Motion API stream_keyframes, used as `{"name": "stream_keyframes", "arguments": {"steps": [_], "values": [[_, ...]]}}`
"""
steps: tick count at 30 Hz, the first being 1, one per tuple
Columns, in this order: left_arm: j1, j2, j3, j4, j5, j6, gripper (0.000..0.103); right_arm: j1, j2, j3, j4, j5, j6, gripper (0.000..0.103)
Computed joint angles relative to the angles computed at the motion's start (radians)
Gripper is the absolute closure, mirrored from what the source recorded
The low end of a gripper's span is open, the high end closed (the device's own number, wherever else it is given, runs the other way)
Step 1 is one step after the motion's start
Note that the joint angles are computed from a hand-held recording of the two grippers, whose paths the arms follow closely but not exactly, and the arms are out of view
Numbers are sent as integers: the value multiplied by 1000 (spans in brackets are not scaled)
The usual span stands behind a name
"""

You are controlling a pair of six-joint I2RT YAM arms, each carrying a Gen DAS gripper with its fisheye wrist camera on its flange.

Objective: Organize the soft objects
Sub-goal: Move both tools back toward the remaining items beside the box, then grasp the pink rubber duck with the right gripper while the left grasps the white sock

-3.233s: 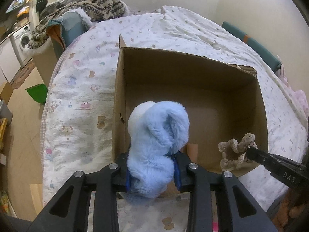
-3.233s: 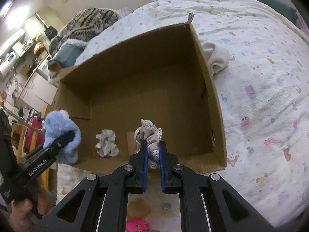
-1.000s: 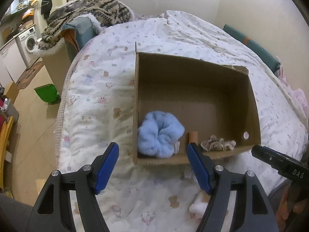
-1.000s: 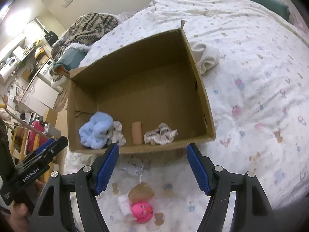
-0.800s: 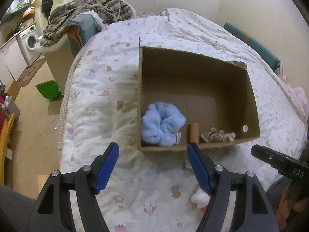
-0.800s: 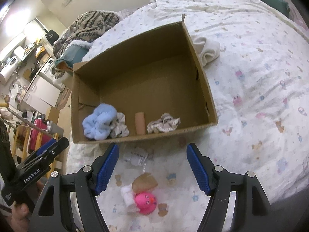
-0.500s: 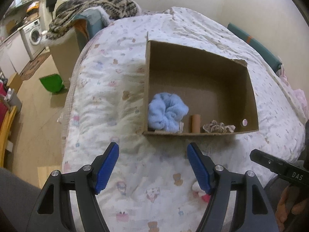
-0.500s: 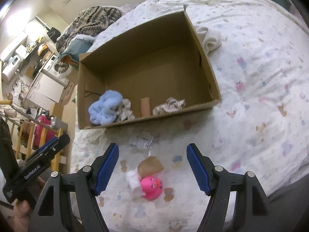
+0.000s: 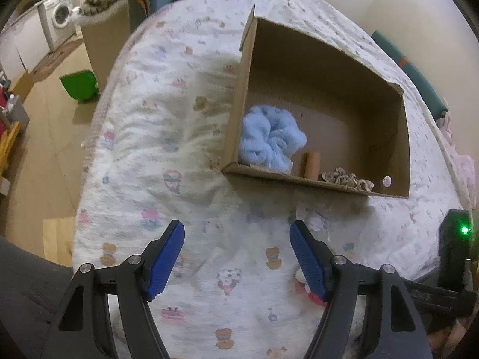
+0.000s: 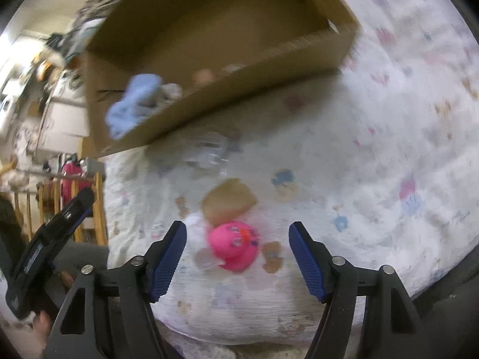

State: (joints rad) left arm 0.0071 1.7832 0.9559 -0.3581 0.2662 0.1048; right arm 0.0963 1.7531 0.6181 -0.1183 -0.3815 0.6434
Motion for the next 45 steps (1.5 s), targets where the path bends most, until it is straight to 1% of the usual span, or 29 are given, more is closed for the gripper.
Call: {"name": "stream_keyframes", "arguments": {"steps": [1,4,6,8,9,11,13,16,21,23,26,27,29,31,32,36,38,40,41,42,43,44,45], "values": [[-2,6,4,-1,1,-5,33,4,21,8,-5,-7,4,47],[-6,14,9,7,2,-16,33,23,58,23,17,-53,-6,47],[-9,23,16,2,4,-20,33,52,82,49,9,-53,-24,47],[-13,33,22,-4,5,-22,33,91,137,91,-16,-54,-42,47],[-16,38,25,-7,4,-23,33,110,160,113,-32,-50,-50,47],[-23,44,28,-10,0,-23,33,154,159,130,-54,0,-62,47],[-26,46,27,-8,1,-20,33,178,157,141,-57,30,-76,50],[-34,49,24,-7,-2,-12,33,194,169,152,-52,45,-84,52],[-42,61,31,-26,3,1,33,206,90,110,4,14,-93,52],[-43,65,31,-27,-4,6,33,194,35,78,20,23,-78,52],[-39,90,45,-44,-5,7,33,147,-61,4,65,49,-23,52],[-36,104,56,-57,5,6,33,128,-104,-24,85,67,-5,62],[-36,136,80,-87,34,3,33,97,-155,-48,85,107,14,61],[-52,166,97,-113,57,6,33,67,-161,-67,110,107,43,61],[-65,177,99,-120,64,13,33,32,-159,-61,95,86,27,61],[-124,195,73,-83,68,13,34,17,-144,-50,95,75,29,61],[-148,207,66,-61,57,7,40,9,-148,-52,94,74,21,61],[-167,230,74,-54,58,2,52,-15,-166,-61,82,59,6,61],[-175,243,80,-52,60,-2,54,-15,-160,-61,87,60,9,61],[-182,252,84,-46,61,-7,61,-16,-161,-70,94,61,11,61],[-187,262,87,-41,65,-11,70,-20,-165,-74,91,57,10,61],[-192,273,92,-39,68,-14,76,-23,-161,-72,92,53,9,61],[-196,284,97,-37,70,-17,79,-27,-158,-70,91,49,7,61]]}}
